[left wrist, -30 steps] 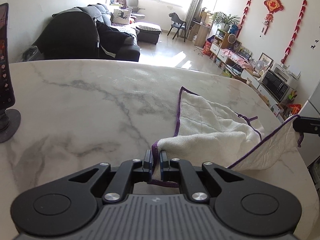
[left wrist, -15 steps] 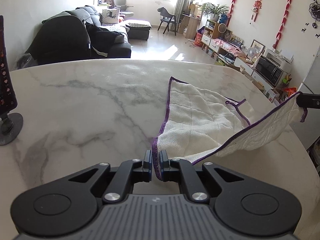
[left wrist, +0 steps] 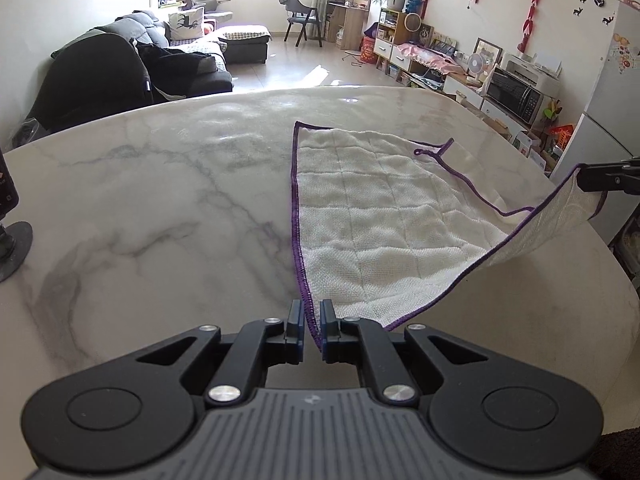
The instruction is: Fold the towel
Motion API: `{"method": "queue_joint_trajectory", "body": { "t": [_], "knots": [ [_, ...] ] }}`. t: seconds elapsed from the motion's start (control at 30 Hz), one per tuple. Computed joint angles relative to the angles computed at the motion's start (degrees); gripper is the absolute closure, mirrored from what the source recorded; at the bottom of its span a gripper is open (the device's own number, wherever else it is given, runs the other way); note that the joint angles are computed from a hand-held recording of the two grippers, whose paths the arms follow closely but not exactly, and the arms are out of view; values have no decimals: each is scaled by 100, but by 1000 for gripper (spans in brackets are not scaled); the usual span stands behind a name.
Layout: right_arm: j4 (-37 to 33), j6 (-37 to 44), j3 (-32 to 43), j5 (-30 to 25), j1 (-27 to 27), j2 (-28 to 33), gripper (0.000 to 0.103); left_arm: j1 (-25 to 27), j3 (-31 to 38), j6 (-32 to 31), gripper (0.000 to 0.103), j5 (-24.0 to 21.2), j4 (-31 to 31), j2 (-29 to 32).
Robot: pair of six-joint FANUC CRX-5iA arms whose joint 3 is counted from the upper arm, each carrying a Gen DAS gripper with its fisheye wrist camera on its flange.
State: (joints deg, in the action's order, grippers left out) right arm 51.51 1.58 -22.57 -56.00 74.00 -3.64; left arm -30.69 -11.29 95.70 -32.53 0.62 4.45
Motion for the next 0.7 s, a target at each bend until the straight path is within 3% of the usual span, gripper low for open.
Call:
{"method": "queue_joint_trajectory", "body": {
  "t": [0.1, 0.23, 0.37, 0.53, 0.6, 0.7],
  "knots": [
    [-21, -74, -51, -55, 18, -51, 88, -15, -30, -203, 96, -30, 57, 7],
    [23, -97, -103, -38, 26, -106, 68, -45, 2, -348, 93, -164, -16, 15],
    [102, -116, -164, 19, 32, -177, 60, -106, 140, -266, 89, -367, -250, 76],
    [105, -78, -196, 125, 39, -237, 42, -109, 142, -166, 67, -314, -281, 74],
    [133, -63, -165, 40, 65, -203, 36, -115, 141, -106, 67, -284, -328, 47],
    [97, -74, -114, -13, 52, -159, 37, -104, 161, -58, 65, -305, -272, 48]
  ]
}}
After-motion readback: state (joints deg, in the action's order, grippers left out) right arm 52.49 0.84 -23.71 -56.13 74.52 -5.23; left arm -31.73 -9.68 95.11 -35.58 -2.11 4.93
